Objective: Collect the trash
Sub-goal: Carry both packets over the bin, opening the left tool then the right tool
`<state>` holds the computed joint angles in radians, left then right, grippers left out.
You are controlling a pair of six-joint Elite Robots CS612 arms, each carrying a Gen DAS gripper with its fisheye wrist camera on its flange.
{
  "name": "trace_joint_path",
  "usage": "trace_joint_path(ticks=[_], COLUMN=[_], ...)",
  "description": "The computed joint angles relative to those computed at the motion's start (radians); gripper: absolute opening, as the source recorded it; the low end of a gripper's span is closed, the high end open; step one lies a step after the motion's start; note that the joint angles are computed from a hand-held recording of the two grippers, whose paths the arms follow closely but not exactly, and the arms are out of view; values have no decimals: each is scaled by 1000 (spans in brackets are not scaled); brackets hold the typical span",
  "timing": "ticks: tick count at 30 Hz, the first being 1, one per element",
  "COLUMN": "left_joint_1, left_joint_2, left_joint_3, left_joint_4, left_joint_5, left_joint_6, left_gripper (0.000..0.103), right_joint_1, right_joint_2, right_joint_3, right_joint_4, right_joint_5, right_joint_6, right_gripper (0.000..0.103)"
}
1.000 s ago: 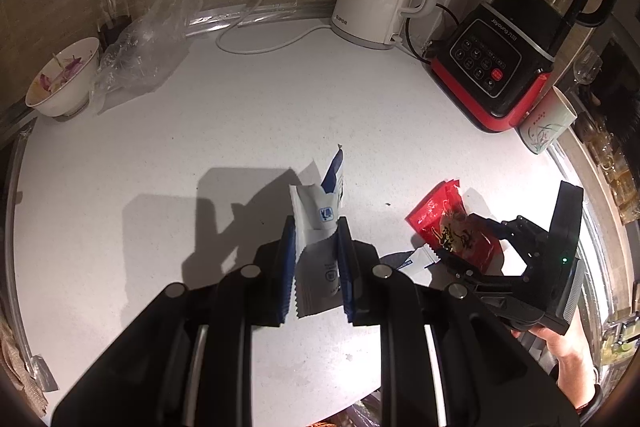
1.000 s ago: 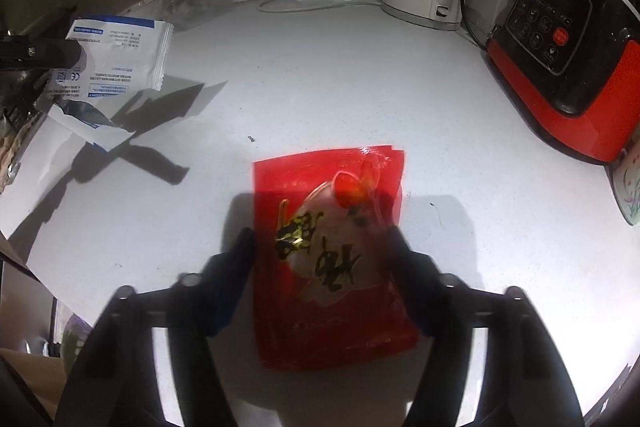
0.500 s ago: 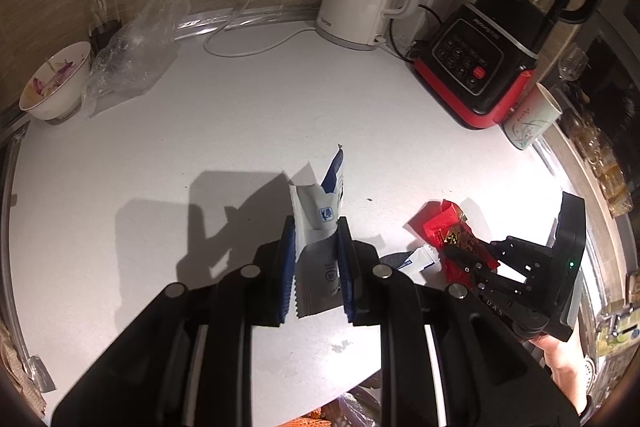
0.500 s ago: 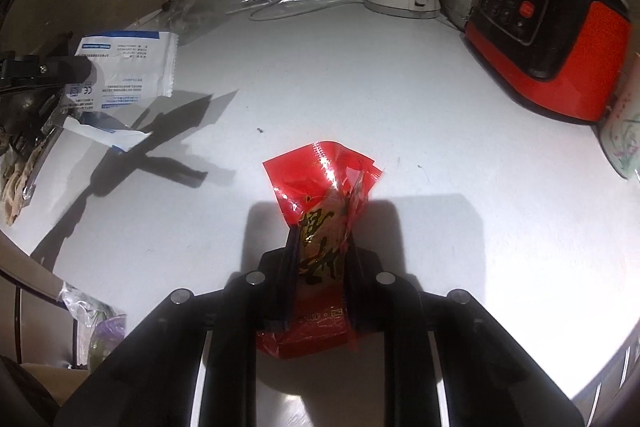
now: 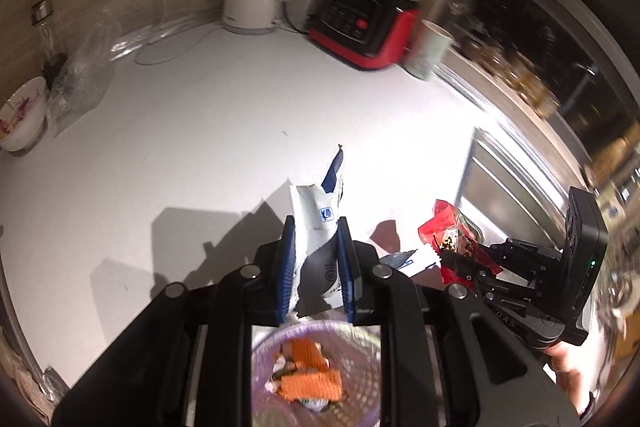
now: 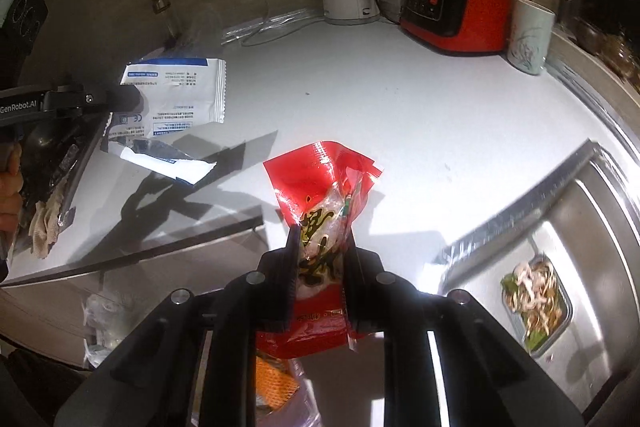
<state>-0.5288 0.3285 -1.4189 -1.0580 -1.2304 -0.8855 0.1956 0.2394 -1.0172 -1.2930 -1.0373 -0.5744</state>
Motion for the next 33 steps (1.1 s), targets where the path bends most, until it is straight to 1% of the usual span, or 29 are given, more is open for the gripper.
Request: trace_joint_path(ticks=[4, 7, 10, 14, 17, 20, 25, 29, 33], left_joint_1=[-31, -57, -83, -106, -116, -120, -115, -107, -103], left_joint_2=[33, 60, 89, 126, 157, 187, 223, 246, 259], left_joint_3=[-78, -135, -183, -224, -237, -244, -230, -212, -173], left_joint_4=[43, 81, 128, 165, 181, 173, 175, 200, 218], left_joint_5=[-43, -79, -103, -148, -171, -201, -246, -276, -304], left_joint_6=[49, 91, 141, 196, 249, 290, 349, 380, 417], left_gripper=[19, 19, 19, 20, 21, 21, 21, 31, 34], right_joint_1=[-11, -15, -19, -22, -21, -17, -14, -9, -3], right_joint_2=[86, 143, 186, 231, 250, 260, 265, 259, 255], right_joint_3=[-198, -315, -403, -492, -533, -559, -579, -577, -572], right_joint_4=[94, 156, 212, 266, 296, 313, 312, 314, 316], right_joint_5=[-16, -37, -57, -83, -103, -132, -160, -183, -205], right_joint_6=[73, 116, 152, 190, 203, 206, 251, 274, 289], right_gripper=[20, 20, 20, 20, 20, 20, 20, 20, 20])
